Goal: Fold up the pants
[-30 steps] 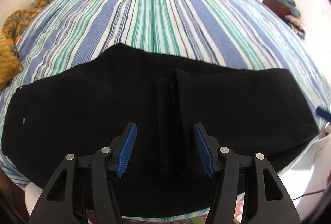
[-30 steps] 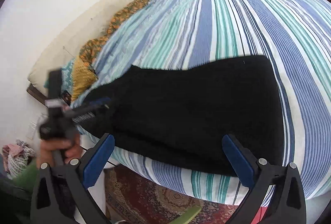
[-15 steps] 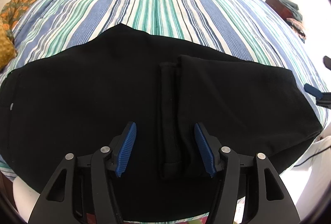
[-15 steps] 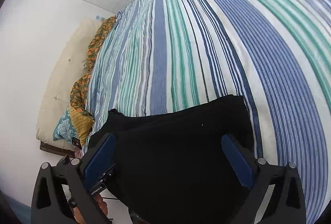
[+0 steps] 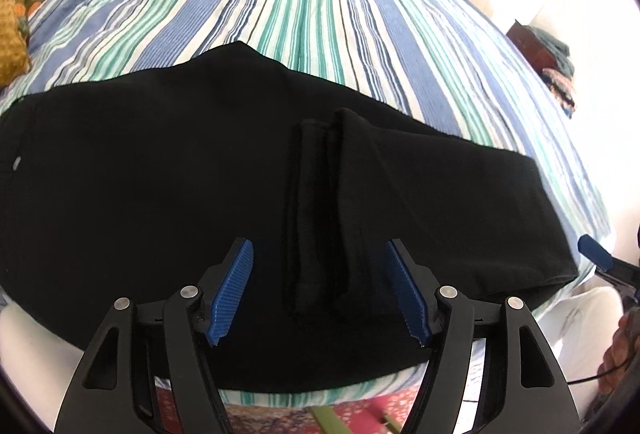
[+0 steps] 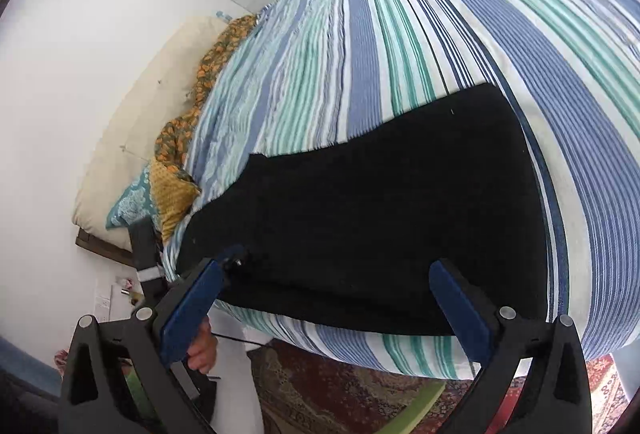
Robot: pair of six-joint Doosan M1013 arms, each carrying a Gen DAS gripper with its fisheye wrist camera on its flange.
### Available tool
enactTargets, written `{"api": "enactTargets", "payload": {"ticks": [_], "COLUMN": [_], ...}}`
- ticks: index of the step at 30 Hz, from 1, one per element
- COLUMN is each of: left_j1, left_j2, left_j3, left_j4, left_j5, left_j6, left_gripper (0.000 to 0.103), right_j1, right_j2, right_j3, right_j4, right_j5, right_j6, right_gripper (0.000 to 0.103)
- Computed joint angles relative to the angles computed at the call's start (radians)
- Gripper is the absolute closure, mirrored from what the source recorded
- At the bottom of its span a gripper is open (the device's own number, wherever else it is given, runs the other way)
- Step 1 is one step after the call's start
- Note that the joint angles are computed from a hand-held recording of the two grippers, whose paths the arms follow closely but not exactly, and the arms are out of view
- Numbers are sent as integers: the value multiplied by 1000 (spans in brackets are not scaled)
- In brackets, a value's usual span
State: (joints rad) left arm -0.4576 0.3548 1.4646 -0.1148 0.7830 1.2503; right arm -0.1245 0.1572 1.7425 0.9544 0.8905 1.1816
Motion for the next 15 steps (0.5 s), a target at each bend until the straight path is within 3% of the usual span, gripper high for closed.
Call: {"api": "enactTargets", "payload": {"ticks": [3, 8, 12, 15], "left_j1": [4, -4, -2, 4], "left_j2": [-30, -72, -94, -101], "left_j3": [30, 63, 86, 97], "left_j4": [-37, 23, 67, 76], "left_j5": [-34, -57, -67, -60], "left_j6": [-1, -52, -108, -132], "left_gripper": [28, 24, 20, 20], "right_j1": [25, 88, 127, 140], "right_j2": [-39, -78, -93, -98], "right_j3": [-4, -6, 2, 11], "right_j4": [-33, -228, -442, -502], "right_j5": [-93, -226, -286, -301], "right_j6": [-51, 3, 124, 152], "right_gripper": [0, 0, 0, 0]}}
